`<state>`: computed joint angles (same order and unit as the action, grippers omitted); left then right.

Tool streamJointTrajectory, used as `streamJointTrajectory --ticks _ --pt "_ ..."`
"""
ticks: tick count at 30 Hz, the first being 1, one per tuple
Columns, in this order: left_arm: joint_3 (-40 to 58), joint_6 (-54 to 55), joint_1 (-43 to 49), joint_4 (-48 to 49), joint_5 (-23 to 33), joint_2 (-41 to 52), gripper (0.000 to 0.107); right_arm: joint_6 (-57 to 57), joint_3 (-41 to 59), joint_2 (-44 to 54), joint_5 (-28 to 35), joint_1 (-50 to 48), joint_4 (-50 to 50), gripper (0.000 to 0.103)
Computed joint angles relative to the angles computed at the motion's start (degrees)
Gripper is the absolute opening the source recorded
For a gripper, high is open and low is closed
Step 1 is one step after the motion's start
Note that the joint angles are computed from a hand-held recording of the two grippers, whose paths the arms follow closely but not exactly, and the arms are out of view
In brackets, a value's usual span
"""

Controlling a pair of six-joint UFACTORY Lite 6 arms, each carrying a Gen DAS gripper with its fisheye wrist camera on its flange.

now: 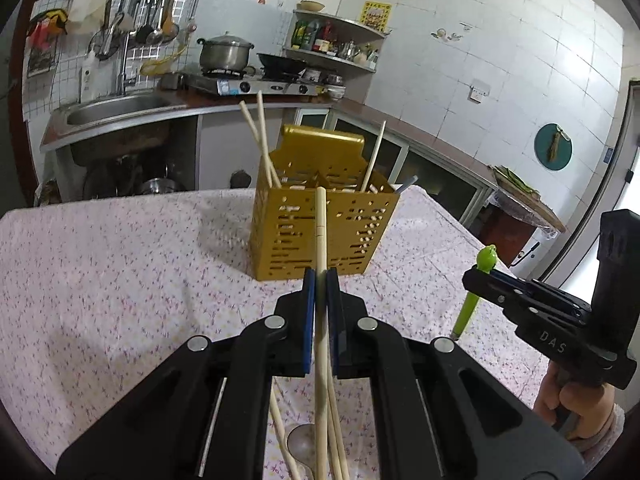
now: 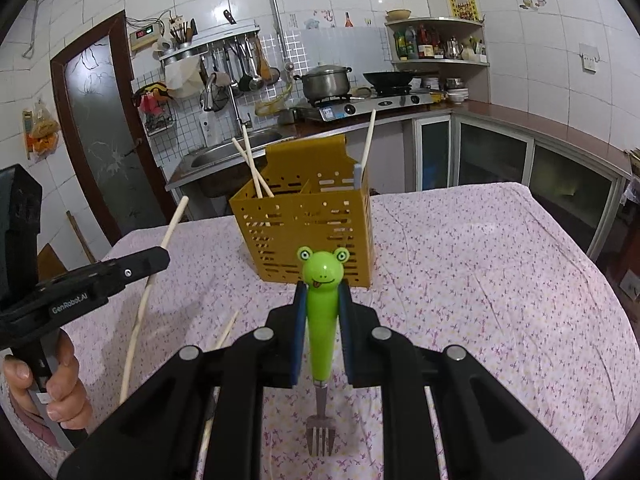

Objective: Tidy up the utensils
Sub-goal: 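Lift the frog fork with the right tool toward the holder while the left tool carries its chopstick, then lower the fork and chopstick into the yellow holder and open both tools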

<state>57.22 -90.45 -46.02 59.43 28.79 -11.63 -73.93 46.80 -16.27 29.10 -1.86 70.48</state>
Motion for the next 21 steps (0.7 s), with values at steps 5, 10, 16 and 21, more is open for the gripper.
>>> streamJointTrajectory --ticks 5,10,16,21 --pt "8.27 10.20 0.94 -6.56 3.56 3.24 0.005 2.47 3.78 0.77 -2.27 1.83 -2.60 0.016" --pt "15.60 18.47 3.55 -12.42 3.68 4.79 0.005 5.91 11.07 3.07 -2.76 2.08 -6.83 0.016" --pt "28.11 24.75 5.66 -12.46 5.57 12.51 0.005 12.60 22.87 9.24 -3.05 3.19 -12.89 0.016" --pt "40.75 30.88 7.83 -14.31 7.64 20.09 0.004 17.39 33.87 14.95 -1.78 2.76 -15.26 0.016"
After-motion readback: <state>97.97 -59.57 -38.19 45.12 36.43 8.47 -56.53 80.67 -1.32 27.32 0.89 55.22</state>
